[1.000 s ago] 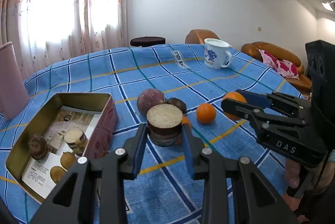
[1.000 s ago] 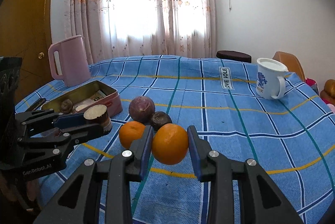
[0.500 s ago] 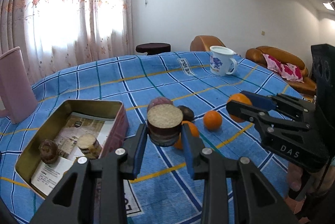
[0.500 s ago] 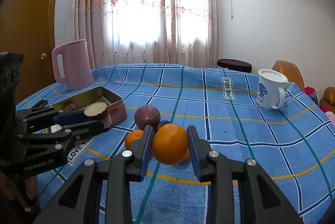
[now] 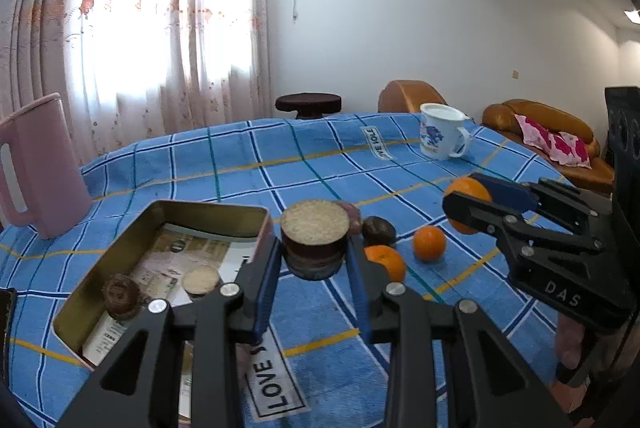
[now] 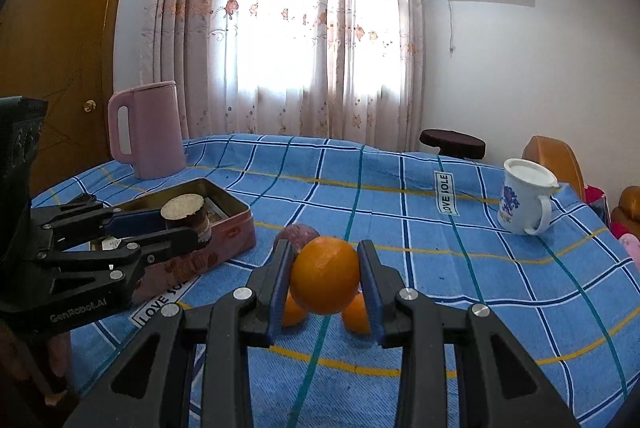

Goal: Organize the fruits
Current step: 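Carry the biscuit and orange into the tin box and open both tools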

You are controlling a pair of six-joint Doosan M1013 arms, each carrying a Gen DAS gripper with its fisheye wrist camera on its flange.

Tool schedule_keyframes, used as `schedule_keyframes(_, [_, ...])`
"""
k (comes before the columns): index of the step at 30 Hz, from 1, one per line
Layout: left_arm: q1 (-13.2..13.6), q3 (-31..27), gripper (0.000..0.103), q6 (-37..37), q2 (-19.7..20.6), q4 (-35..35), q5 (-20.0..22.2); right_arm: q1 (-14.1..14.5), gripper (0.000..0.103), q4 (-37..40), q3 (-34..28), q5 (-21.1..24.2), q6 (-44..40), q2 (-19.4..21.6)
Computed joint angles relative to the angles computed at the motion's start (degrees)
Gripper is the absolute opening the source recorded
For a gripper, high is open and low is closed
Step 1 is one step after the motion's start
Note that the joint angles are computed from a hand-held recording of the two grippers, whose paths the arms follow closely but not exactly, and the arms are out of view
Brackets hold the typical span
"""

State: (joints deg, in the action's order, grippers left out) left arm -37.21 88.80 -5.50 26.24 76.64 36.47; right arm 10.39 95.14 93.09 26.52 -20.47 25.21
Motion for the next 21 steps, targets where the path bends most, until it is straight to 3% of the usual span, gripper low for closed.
schedule_keyframes(14, [0.57,1.52,0.034,-3.45,-1.18,1.94,3.56,1.66,0.035,1.44,-1.16,0.96,-3.46,0.13])
schedule_keyframes(21, [1.41,2.89,0.034,-5.02,-2.16,1.96,5.04,2.96,0.035,-1.4,-2.72,1.9,-1.95,0.71])
